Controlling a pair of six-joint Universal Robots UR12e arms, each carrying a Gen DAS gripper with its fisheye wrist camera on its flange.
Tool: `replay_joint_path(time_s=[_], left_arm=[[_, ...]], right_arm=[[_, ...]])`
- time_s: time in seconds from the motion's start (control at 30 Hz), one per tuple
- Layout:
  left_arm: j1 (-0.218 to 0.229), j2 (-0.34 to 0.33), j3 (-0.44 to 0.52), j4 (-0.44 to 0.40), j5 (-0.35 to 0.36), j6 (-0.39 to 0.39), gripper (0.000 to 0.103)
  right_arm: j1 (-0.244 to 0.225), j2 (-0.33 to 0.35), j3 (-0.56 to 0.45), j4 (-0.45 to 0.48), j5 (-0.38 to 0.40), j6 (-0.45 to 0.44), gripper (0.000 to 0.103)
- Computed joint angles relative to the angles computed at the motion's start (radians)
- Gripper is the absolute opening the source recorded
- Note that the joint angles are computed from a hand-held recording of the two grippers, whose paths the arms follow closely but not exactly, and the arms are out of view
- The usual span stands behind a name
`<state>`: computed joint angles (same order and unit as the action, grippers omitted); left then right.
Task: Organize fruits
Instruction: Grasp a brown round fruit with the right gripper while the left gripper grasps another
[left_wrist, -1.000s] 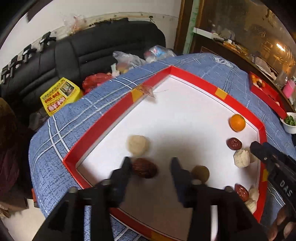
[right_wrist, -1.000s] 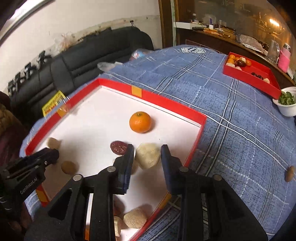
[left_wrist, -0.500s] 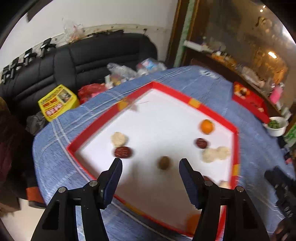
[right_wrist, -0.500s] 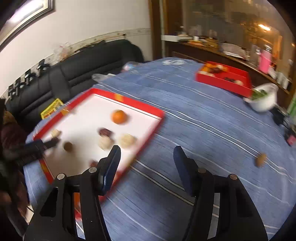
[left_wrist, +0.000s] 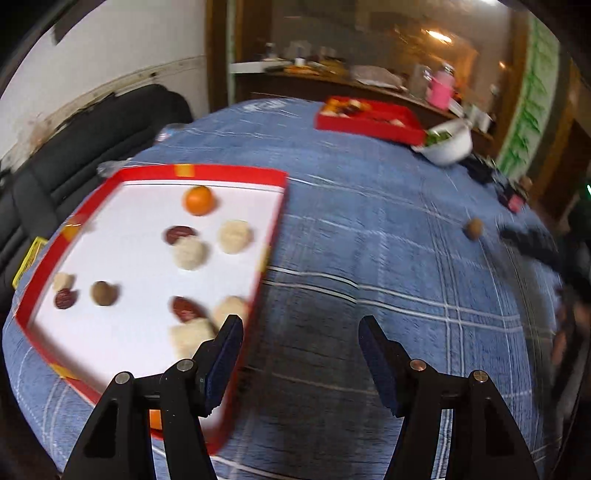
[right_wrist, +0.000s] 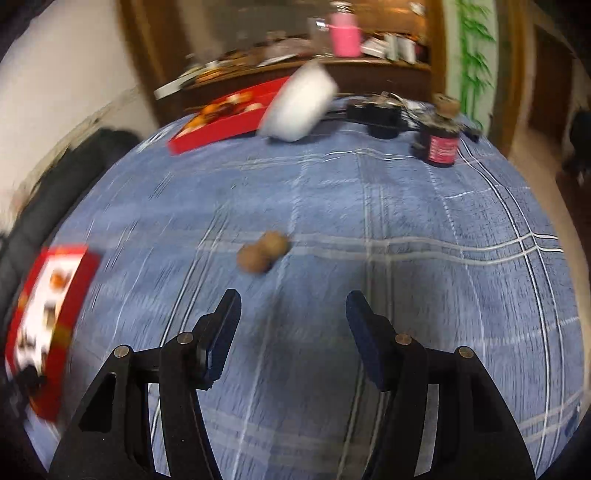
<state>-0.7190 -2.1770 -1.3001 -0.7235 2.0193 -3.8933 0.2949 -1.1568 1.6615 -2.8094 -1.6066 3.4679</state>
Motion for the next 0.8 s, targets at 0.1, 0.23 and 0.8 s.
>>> replay_joint_path(time_s=[0.1,0.23,0.8], left_arm=[[-0.001,-0.01,0.013,-0.013,-0.012,0.011,0.063],[0.002,-0.019,0.024,-0.026,-0.024,0.002,0.063],[-0.028,-0.174,0.271,-0.043,-0.13,0.189,0.064]], right_arm=[[-0.007,0.038,-0.062,0.038,0.0,0.016,0.059],[-0.001,0.097,-0.17,0.15,-0.006,0.006,0.057],[-0.056,-0.036,0.077,0.014,0.16,0.008,0.02]])
